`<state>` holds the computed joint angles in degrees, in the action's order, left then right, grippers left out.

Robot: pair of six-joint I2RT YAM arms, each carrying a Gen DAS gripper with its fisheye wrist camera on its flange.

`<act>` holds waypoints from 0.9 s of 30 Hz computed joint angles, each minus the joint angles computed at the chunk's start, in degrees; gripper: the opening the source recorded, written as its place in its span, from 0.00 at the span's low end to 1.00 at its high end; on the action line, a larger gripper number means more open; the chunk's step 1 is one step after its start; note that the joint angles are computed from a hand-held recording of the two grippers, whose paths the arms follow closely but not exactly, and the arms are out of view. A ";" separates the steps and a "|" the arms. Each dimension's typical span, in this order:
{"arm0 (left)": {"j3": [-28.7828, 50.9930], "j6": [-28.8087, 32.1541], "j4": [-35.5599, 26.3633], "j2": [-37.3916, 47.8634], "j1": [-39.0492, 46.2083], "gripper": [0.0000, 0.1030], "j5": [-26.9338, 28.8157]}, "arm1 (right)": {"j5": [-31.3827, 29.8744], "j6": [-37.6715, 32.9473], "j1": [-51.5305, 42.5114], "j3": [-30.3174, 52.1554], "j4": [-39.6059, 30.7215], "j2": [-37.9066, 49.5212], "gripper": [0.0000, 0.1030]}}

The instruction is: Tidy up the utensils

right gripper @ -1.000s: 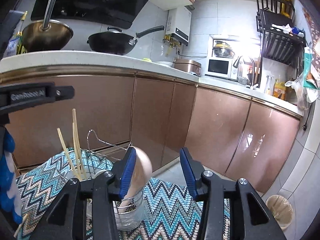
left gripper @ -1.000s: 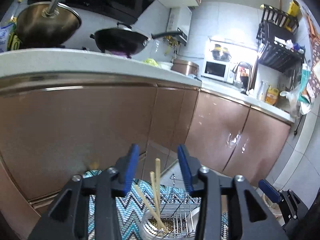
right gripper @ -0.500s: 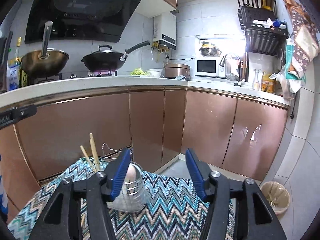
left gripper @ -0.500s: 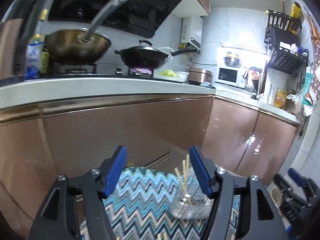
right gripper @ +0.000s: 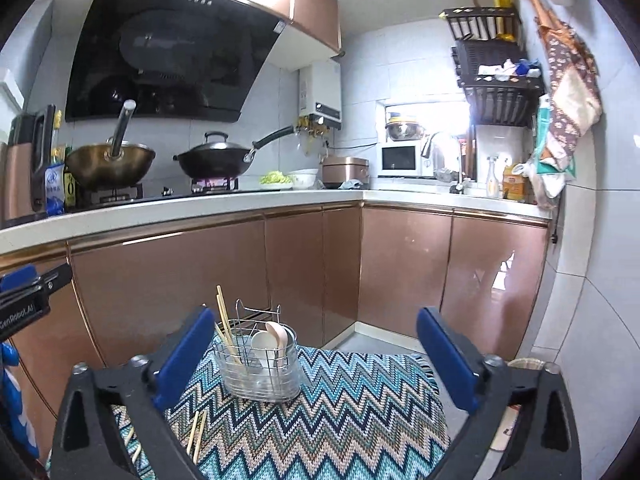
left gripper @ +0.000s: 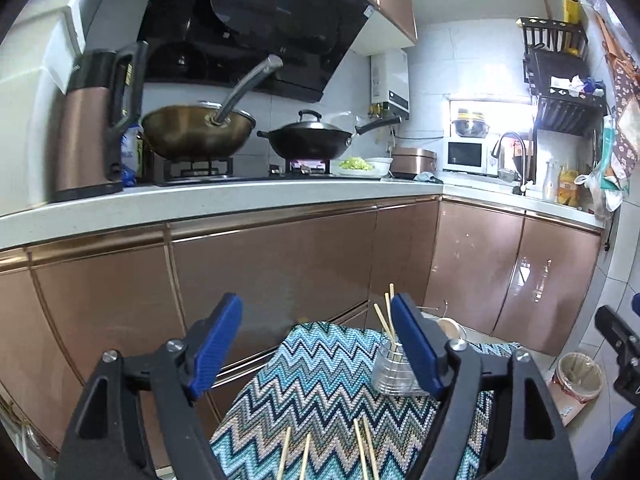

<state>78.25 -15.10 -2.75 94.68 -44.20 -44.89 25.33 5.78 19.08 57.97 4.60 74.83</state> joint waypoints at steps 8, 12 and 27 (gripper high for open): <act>-5.93 0.03 0.08 -6.23 -3.48 0.78 -5.18 | 4.21 1.88 3.08 -4.65 -1.85 -7.32 1.00; -7.83 0.43 0.40 -8.55 -5.04 0.79 -7.03 | 6.25 3.24 4.26 -5.19 -4.16 -9.73 1.00; -13.52 3.26 3.69 -16.06 -11.53 0.80 -14.22 | 16.87 2.23 10.68 -7.45 -6.42 -17.29 1.00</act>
